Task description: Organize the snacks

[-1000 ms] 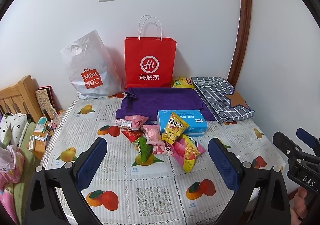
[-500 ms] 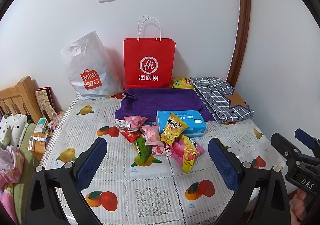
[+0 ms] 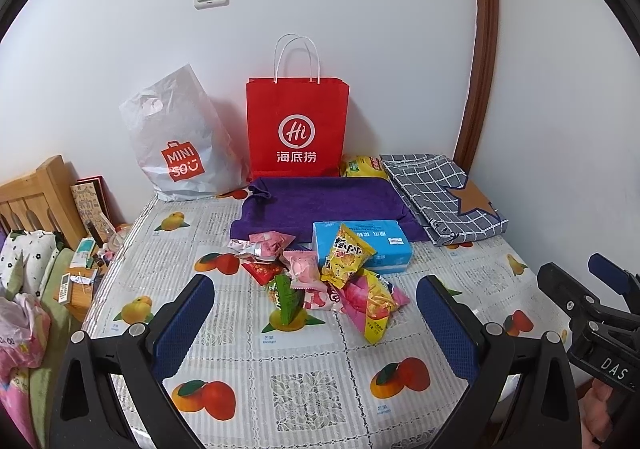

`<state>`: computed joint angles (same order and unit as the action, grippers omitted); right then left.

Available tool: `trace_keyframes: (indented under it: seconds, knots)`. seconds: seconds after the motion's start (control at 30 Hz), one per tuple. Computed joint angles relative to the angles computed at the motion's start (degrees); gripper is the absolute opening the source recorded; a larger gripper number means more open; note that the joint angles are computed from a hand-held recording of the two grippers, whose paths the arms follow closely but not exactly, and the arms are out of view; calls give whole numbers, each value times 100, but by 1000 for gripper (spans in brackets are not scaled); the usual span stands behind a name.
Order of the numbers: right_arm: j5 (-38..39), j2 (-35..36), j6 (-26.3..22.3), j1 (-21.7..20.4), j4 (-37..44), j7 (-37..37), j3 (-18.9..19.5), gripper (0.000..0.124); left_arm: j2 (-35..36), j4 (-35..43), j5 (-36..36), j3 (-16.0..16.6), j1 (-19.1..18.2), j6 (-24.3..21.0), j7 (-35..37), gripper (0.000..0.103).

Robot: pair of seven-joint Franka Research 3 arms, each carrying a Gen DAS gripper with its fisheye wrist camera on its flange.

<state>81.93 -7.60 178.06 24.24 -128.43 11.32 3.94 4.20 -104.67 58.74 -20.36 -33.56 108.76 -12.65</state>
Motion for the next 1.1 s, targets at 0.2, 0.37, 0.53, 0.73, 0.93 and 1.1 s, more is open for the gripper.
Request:
trace_keyframes:
  seconds: [0.2,0.37,0.53,0.73,0.93,1.1]
  knots:
    - [60,-29,-22,3,-22,-62,1,99,-23,-4,-21,-1,-4,-35,24,102]
    - [96,-46,-25,4,-33,-112,9,99,-76,-58,-34,-10,21,-4,-34,102]
    - [112,-53,-40,2,-23,-83,6,99,-75,-55,-17,-24,23,-37,-28,102]
    - [92,-51,-37,8,-20,-75,1,99,-86,-72,-42,-31,35,-40,-13,102]
    - [77,-62,-89,0,-26,-61,0,99,-74,-70,-59,-33,36,-50,-51,102]
    - [100,-56,-157,6,-19,-51,-9,99,-98,-102,-50,-30,32,-99,-61,102]
